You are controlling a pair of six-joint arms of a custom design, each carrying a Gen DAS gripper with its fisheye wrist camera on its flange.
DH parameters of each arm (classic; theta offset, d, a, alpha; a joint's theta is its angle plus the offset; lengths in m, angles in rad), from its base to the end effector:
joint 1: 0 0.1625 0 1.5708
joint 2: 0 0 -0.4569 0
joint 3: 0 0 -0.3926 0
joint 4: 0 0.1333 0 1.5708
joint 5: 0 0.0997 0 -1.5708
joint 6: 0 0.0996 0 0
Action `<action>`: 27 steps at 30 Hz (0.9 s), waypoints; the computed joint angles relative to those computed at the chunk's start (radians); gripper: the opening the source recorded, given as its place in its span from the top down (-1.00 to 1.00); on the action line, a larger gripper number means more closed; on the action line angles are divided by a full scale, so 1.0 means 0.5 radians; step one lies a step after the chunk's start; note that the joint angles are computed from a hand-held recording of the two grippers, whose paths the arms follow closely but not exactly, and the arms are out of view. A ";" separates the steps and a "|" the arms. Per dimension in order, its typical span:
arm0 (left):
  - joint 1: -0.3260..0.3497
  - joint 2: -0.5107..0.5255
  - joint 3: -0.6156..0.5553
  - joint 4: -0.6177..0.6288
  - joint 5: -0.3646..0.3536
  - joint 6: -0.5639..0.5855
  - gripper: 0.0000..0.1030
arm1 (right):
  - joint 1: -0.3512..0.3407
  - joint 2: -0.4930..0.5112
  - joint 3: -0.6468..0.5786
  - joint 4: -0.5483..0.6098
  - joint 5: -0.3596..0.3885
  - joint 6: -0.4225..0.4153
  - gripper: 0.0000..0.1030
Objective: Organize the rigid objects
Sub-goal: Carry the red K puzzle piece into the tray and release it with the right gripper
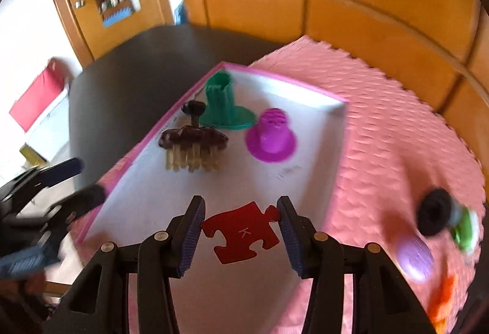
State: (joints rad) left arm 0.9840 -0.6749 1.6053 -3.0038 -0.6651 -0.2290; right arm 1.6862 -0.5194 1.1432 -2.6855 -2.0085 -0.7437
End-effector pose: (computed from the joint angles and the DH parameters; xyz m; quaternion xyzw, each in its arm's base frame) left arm -0.2159 -0.7070 0.1273 0.0479 0.8764 -0.3734 0.3003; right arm 0.1879 -0.8296 0.1274 0.3464 -0.8828 0.1605 0.2736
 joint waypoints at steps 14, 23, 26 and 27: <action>0.017 -0.003 -0.001 0.021 -0.022 -0.019 -0.40 | -0.024 0.164 -0.265 0.074 0.028 0.191 0.00; -0.019 0.009 0.005 0.007 -0.001 0.019 -0.41 | -0.035 -0.020 0.041 -0.166 0.114 0.164 -0.16; -0.033 0.017 0.005 0.005 0.002 0.034 -0.42 | -0.037 -0.080 0.148 -0.269 0.123 0.126 -0.18; -0.039 0.019 0.007 0.002 0.003 0.043 -0.42 | -0.039 -0.098 0.175 -0.292 0.127 0.118 -0.18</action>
State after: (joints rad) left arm 0.9645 -0.6654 1.6088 -3.0028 -0.6637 -0.2074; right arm 1.6668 -0.5682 1.2306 -2.8317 -1.9448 -0.6847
